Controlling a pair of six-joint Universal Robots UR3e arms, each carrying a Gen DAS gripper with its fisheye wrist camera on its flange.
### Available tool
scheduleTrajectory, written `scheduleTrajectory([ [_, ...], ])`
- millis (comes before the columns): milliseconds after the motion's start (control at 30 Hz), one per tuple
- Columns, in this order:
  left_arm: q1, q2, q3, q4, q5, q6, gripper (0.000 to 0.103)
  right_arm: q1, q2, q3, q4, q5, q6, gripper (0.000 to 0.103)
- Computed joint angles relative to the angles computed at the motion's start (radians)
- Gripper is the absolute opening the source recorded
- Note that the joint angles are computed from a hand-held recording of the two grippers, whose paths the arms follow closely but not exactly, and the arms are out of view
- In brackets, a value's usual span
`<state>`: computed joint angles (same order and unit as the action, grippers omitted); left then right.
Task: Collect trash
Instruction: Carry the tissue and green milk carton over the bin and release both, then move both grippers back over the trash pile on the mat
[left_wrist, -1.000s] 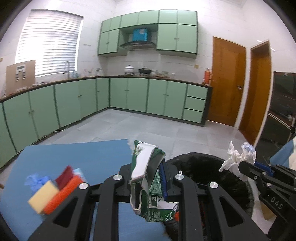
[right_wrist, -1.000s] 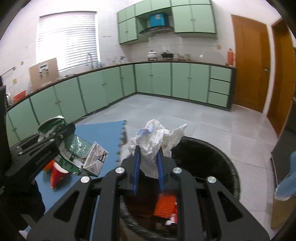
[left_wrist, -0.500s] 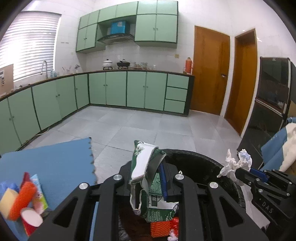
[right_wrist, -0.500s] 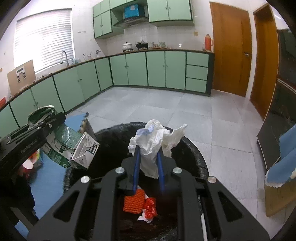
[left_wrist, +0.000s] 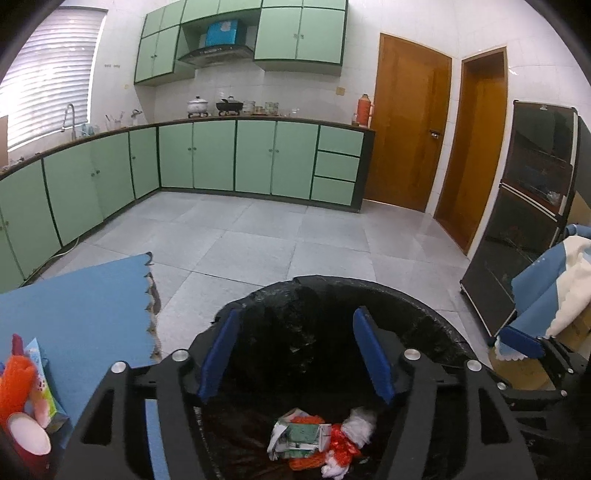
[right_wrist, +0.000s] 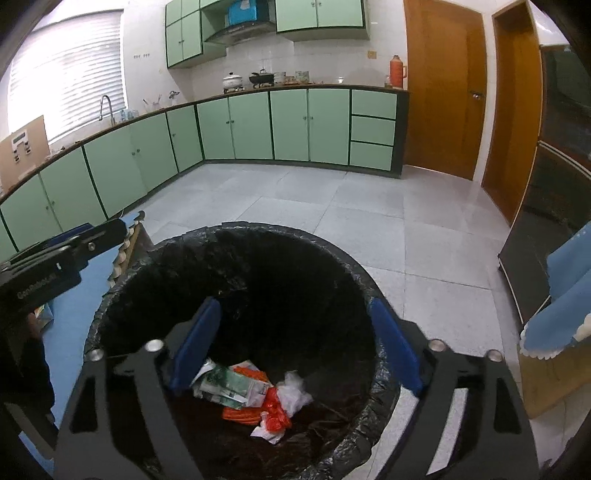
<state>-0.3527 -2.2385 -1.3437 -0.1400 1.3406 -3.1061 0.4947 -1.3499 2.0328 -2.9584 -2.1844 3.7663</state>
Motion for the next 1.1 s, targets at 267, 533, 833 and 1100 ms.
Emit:
scheduleTrajectory([
  [267, 0.096, 0.158, -0.213, 0.107, -0.025, 0.027, 0.078, 0.081, 0.042, -0.143, 0.098, -0.044, 0.043, 0.091],
  [533, 0.298, 0.398, -0.513, 0.185, -0.101, 0.058, 0.08, 0.175, 0.152, -0.38, 0.18, -0.06, 0.045, 0.092],
  [833, 0.581, 0.615, -0.78, 0.234, -0.177, 0.136, 0.08, 0.276, 0.383, -0.76, 0.318, -0.048, 0.036, 0.092],
  [1100, 0.785, 0.707, -0.919, 0.246, -0.242, 0.209, 0.08, 0.347, 0.652, -1.23, 0.519, -0.026, 0.019, 0.092],
])
